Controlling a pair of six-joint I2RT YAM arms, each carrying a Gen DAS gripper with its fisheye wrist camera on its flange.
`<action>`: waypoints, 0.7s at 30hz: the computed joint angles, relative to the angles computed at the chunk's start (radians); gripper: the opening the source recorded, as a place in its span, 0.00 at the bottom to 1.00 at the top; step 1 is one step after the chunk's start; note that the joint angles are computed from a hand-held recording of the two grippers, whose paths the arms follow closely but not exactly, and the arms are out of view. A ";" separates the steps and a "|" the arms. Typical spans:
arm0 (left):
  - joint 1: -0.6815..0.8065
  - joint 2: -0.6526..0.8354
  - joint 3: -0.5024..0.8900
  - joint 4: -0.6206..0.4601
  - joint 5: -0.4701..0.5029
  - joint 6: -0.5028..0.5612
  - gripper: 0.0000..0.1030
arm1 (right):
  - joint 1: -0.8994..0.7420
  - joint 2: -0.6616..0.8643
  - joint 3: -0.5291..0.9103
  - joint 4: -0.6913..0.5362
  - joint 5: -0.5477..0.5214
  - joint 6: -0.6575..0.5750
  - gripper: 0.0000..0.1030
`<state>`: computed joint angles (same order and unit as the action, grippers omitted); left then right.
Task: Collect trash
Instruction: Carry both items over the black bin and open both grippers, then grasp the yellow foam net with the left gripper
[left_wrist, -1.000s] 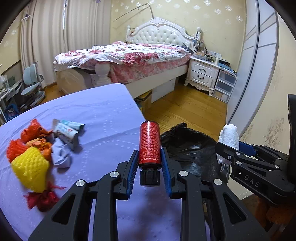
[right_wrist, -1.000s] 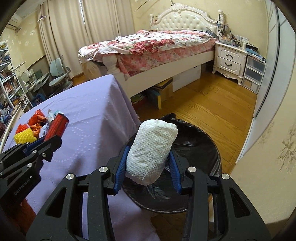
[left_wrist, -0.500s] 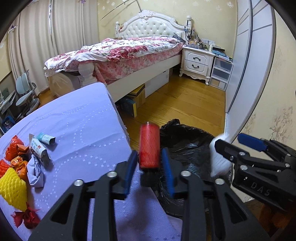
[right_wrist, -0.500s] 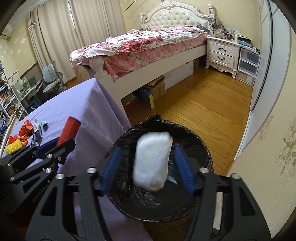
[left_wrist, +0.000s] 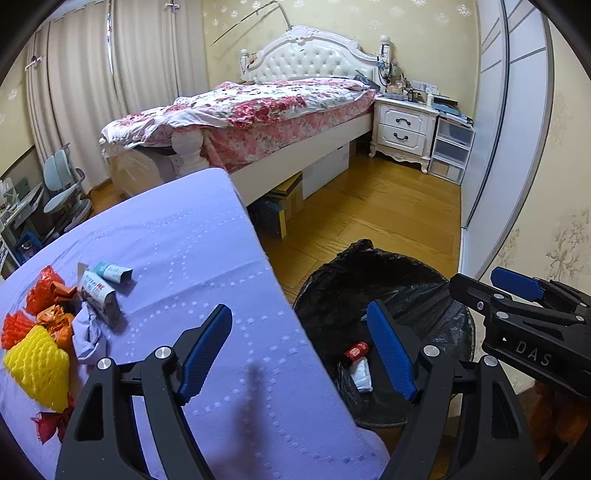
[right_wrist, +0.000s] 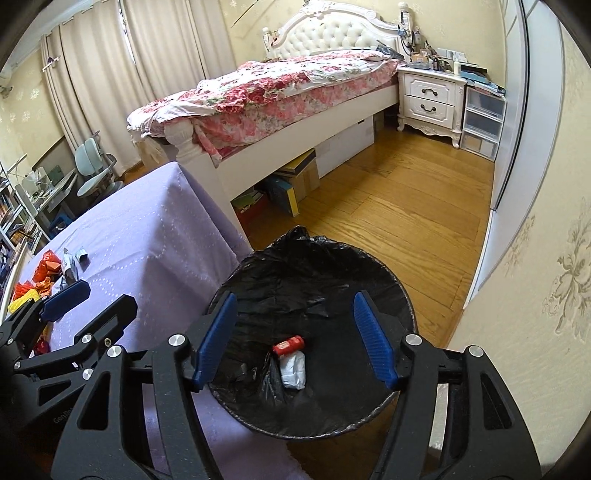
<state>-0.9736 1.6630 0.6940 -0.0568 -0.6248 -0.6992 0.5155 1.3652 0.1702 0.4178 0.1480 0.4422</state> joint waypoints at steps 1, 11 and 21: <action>0.002 -0.011 -0.010 -0.004 -0.002 -0.006 0.74 | 0.011 0.002 -0.001 0.000 0.005 0.008 0.62; 0.014 -0.161 -0.111 -0.109 -0.049 -0.101 0.74 | 0.184 -0.010 0.030 -0.061 0.094 0.100 0.63; 0.020 -0.406 -0.248 -0.328 -0.127 -0.253 0.74 | 0.412 0.101 0.160 -0.108 0.174 0.159 0.63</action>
<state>-0.9541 1.2568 0.4461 -0.3846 -0.7521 -0.9522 0.9270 1.4666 0.3306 0.3100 0.3221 0.6016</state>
